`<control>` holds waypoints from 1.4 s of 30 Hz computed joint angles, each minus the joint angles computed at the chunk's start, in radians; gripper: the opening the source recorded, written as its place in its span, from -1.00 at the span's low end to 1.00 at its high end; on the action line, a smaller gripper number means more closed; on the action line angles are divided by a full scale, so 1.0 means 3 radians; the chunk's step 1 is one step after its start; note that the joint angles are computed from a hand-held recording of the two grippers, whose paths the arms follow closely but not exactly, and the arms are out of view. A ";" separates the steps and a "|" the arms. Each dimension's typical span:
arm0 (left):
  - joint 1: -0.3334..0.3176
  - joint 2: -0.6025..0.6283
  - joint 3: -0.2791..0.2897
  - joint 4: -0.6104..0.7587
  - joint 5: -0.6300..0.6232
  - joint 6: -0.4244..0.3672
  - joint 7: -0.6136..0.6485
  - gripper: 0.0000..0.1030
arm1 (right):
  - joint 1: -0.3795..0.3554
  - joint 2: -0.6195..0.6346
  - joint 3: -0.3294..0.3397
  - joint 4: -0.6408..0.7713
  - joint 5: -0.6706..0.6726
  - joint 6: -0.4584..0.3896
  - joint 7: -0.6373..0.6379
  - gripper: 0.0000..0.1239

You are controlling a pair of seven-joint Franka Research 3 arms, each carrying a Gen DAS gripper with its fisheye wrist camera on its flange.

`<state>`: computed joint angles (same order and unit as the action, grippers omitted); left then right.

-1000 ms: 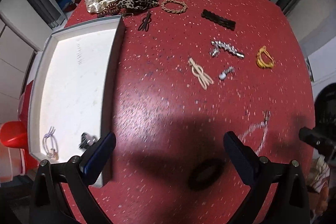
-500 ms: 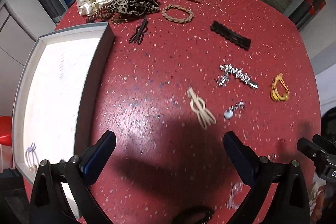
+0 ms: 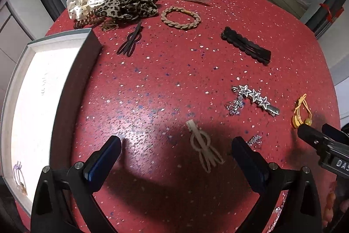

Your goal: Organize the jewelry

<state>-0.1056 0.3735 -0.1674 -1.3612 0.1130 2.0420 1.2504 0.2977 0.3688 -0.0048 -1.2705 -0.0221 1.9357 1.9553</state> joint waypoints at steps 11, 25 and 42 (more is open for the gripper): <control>-0.0135 0.0155 0.0005 0.0152 0.0229 0.0054 -0.0060 0.52 | 0.0129 0.0220 -0.0080 0.0235 -0.0301 -0.0023 0.0130 0.66; 0.0038 -0.0061 -0.0096 -0.0109 -0.0237 0.0250 0.0386 -0.64 | 0.0240 0.0162 -0.0044 0.0205 -0.0396 0.0136 0.0227 -0.69; 0.0193 -0.0650 -0.0077 -0.0651 -0.0846 0.0271 0.0858 -0.64 | -0.0014 -0.0579 0.0123 -0.0715 0.0358 0.0466 0.0243 -0.81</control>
<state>-0.0479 0.1785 -0.1903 -1.5564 -0.1407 2.1232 1.5078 0.2935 0.1952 0.0319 -1.4850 0.0854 2.0756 2.0282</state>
